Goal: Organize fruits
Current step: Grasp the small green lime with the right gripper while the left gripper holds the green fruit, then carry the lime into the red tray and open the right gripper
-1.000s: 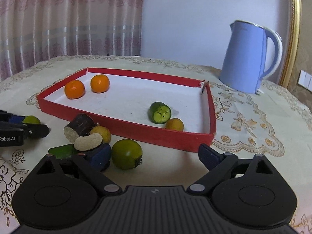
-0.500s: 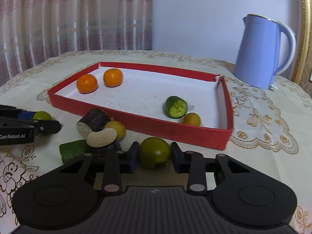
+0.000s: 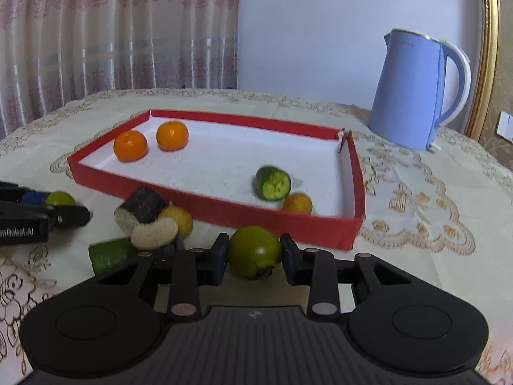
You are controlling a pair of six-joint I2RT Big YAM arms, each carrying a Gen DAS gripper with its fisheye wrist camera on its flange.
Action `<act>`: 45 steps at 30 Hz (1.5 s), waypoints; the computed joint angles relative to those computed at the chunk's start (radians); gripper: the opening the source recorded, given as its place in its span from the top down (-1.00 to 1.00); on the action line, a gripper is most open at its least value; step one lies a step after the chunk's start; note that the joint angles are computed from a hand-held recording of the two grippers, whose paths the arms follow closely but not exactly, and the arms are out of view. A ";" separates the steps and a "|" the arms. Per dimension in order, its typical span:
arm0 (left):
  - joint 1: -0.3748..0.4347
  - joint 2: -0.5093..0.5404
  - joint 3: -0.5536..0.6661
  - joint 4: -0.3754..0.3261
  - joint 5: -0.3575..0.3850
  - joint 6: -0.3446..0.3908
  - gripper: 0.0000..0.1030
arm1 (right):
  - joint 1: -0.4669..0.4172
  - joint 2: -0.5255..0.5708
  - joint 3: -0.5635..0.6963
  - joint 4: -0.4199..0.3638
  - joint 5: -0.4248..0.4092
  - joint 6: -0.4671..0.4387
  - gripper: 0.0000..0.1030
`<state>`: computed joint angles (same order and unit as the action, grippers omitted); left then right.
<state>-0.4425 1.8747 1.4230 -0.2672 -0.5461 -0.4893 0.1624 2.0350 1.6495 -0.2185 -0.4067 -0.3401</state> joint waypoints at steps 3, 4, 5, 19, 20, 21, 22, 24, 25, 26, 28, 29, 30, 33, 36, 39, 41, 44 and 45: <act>0.000 0.000 0.001 0.000 0.001 0.000 0.35 | 0.005 -0.001 0.016 0.010 0.001 -0.001 0.34; 0.000 0.001 0.001 0.000 0.000 0.001 0.35 | 0.006 0.002 0.027 0.002 0.000 0.000 0.34; 0.000 0.001 0.001 -0.001 0.000 0.001 0.35 | 0.007 0.002 0.029 0.009 0.000 0.000 0.34; 0.000 0.000 -0.001 0.002 0.003 0.000 0.34 | 0.063 0.089 0.217 -0.055 0.049 -0.006 0.34; 0.000 0.000 -0.001 0.002 0.003 0.000 0.34 | 0.069 0.108 0.249 -0.077 0.057 -0.006 0.34; 0.000 0.000 0.000 0.002 0.003 -0.001 0.34 | 0.074 0.130 0.287 -0.109 0.060 -0.013 0.34; 0.000 0.000 0.000 0.002 0.003 -0.001 0.34 | 0.078 0.150 0.319 -0.135 0.063 -0.018 0.34; 0.000 -0.001 -0.001 0.002 0.003 0.000 0.33 | 0.087 0.187 0.375 -0.176 0.075 -0.032 0.34; 0.000 -0.001 0.000 0.002 0.005 0.000 0.32 | 0.092 0.205 0.401 -0.190 0.088 -0.038 0.34; 0.000 0.000 0.000 0.003 0.006 0.000 0.32 | 0.096 0.217 0.416 -0.197 0.100 -0.040 0.34; 0.000 0.000 0.000 0.003 0.006 0.000 0.31 | 0.102 0.240 0.447 -0.213 0.112 -0.045 0.35; 0.000 0.000 0.001 0.003 0.008 0.000 0.30 | 0.104 0.244 0.449 -0.204 0.118 -0.048 0.35; -0.001 0.001 0.002 0.003 0.008 0.001 0.30 | 0.106 0.244 0.449 -0.204 0.124 -0.052 0.34; -0.001 0.002 0.004 0.002 0.007 0.001 0.29 | 0.112 0.260 0.471 -0.225 0.145 -0.069 0.35; -0.001 0.001 0.002 0.004 0.009 0.001 0.29 | 0.119 0.257 0.451 -0.188 0.178 -0.094 0.35; 0.000 0.000 0.000 0.005 0.009 0.002 0.29 | 0.115 0.260 0.465 -0.211 0.163 -0.093 0.29; 0.001 -0.001 -0.001 0.006 0.010 0.003 0.29 | 0.112 0.256 0.462 -0.211 0.159 -0.080 0.00; 0.000 -0.001 -0.001 0.005 0.010 0.003 0.29 | 0.099 0.207 0.382 -0.141 0.129 -0.055 -0.34; 0.000 0.000 0.000 0.004 0.009 0.004 0.29 | 0.094 0.183 0.342 -0.102 0.122 -0.048 -0.37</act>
